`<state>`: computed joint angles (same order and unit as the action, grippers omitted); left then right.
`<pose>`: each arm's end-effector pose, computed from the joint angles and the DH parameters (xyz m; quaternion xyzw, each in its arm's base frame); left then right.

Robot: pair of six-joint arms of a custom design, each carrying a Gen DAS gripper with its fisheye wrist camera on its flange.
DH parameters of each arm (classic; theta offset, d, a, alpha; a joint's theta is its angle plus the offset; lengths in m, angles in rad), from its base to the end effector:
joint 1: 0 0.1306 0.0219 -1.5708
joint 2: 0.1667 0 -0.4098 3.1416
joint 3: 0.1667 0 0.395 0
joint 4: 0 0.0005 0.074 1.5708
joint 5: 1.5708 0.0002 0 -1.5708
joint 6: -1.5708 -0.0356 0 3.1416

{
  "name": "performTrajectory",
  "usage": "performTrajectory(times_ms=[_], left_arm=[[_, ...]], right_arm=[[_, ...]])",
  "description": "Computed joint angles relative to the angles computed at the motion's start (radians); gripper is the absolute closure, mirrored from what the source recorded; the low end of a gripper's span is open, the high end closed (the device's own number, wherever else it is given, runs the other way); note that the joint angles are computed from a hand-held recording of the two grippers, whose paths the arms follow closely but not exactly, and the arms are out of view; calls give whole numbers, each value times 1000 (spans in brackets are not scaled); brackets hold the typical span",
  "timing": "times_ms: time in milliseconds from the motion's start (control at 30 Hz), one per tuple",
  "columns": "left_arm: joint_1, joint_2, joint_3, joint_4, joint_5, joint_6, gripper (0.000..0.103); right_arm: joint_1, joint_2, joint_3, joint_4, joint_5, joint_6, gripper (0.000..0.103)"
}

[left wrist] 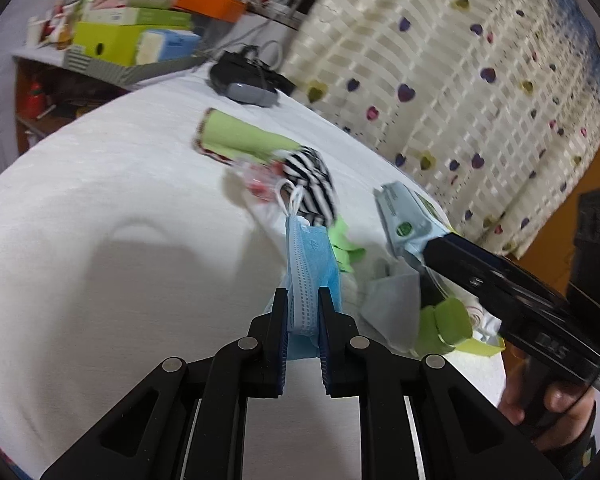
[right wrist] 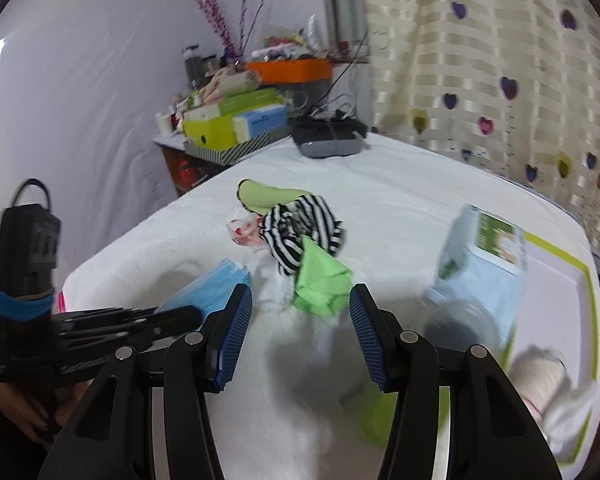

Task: Organize soft objects
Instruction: 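Grasp the blue face mask with the left tool and lift it, then grasp the black-and-white striped sock with the right tool while the left holds the mask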

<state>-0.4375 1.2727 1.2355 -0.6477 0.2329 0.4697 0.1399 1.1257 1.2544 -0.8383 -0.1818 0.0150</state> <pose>0.4012 -0.1973 0.4533 0.0354 0.8981 -0.2809 0.3366 0.3790 0.0594 0.5041 -0.1078 0.8993 0.1083 0.4097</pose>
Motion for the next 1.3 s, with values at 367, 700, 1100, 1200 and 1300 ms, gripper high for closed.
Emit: performTrajectory(times_ms=[367, 700, 1100, 1200, 1300], left_arm=[[98, -32, -45, 43, 33, 15, 90], [112, -29, -51, 51, 49, 24, 90], [53, -62, -36, 52, 9, 15, 90], [46, -75, -36, 46, -1, 18, 90], [55, -94, -50, 43, -18, 26, 90]], right_arm=[[71, 201, 122, 2, 39, 8, 51], [108, 243, 141, 1, 107, 45, 87], [65, 93, 72, 26, 29, 13, 92], [72, 96, 80, 26, 42, 34, 91], [86, 124, 94, 20, 43, 50, 82]])
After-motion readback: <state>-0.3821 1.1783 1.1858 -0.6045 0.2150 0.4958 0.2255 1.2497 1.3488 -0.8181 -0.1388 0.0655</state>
